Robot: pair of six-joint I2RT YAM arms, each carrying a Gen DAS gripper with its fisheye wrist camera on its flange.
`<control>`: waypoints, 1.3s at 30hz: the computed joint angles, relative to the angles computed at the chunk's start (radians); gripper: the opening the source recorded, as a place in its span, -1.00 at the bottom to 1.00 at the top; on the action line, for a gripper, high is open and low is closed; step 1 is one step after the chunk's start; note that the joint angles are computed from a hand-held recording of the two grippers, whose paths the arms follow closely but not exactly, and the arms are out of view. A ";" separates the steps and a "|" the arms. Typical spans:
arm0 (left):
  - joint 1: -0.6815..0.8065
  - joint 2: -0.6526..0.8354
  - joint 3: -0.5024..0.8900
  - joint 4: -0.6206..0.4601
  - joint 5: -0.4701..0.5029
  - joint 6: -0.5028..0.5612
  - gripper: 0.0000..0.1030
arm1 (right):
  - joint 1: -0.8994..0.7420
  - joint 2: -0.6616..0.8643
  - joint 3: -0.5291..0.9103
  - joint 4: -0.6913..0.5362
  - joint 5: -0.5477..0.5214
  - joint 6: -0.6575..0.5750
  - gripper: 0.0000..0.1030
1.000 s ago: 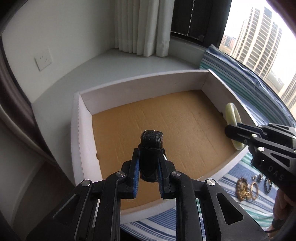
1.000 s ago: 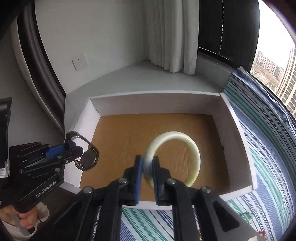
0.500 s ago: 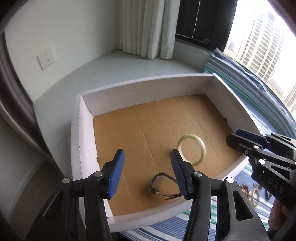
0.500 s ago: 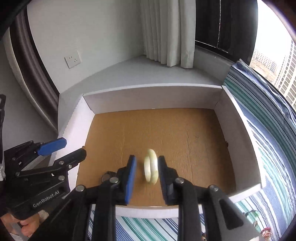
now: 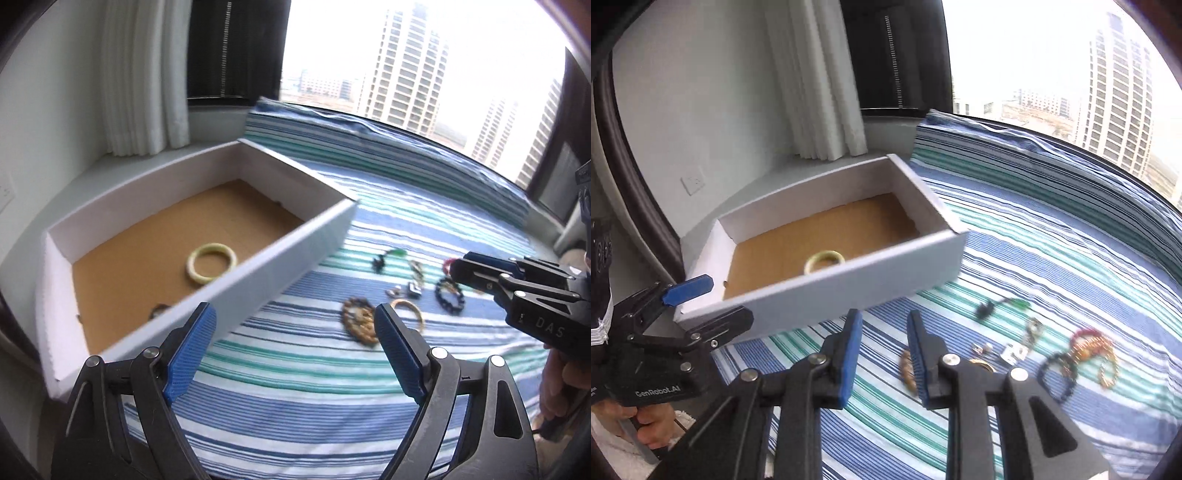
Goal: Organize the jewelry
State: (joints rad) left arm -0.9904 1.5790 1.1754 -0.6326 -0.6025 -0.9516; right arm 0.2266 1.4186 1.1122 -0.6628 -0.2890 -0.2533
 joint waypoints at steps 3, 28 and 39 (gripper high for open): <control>-0.059 0.093 0.028 0.080 0.038 0.012 0.72 | -0.146 -0.156 -0.161 0.012 0.030 -0.046 -0.20; -0.181 0.325 0.248 -0.080 0.048 -0.056 0.75 | -0.540 -0.454 -0.455 -0.099 -0.081 -0.238 -0.19; -0.144 0.266 0.122 -0.010 0.088 -0.080 0.75 | -0.504 -0.424 -0.459 -0.101 -0.084 -0.228 -0.19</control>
State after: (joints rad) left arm -1.1344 1.8447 1.2970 -0.6425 -0.5147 -1.0318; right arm -0.2769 0.9946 0.6533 -0.7637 -0.3727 -0.4815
